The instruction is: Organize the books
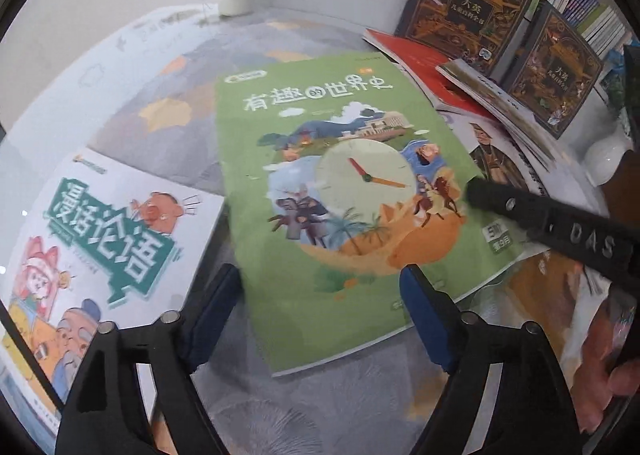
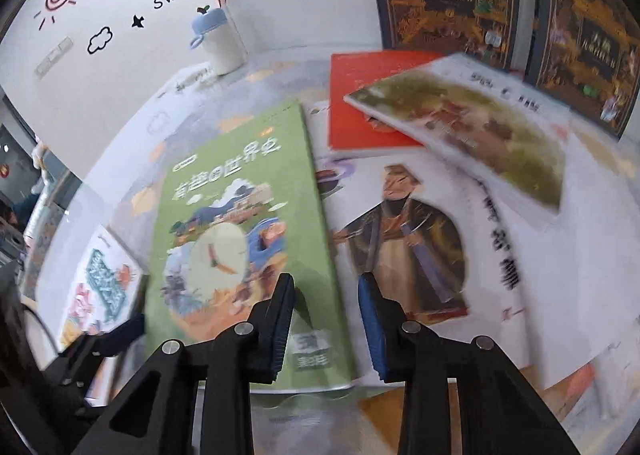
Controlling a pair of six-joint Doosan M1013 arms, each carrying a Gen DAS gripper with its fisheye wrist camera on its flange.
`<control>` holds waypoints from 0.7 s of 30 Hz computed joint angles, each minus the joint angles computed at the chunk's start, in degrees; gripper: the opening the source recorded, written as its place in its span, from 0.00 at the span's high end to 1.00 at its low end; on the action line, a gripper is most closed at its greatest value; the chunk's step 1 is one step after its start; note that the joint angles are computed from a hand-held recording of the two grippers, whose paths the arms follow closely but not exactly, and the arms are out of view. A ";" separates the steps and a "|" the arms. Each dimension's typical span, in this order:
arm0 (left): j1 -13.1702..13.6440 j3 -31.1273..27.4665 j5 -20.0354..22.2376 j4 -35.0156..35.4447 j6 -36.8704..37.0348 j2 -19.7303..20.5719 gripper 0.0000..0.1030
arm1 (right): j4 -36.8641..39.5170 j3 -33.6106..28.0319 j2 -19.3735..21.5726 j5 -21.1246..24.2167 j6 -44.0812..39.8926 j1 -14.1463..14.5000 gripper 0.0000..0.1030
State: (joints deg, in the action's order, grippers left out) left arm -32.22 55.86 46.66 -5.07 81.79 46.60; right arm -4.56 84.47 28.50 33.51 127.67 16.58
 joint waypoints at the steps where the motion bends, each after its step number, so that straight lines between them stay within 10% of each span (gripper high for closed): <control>1: 0.03 -0.64 0.65 0.05 0.25 0.30 0.21 | -0.62 0.06 -0.16 0.61 0.66 0.23 0.66; 21: -0.38 22.31 -2.33 -12.30 30.06 -13.40 0.23 | -0.13 18.96 -12.77 -0.30 12.54 9.44 0.63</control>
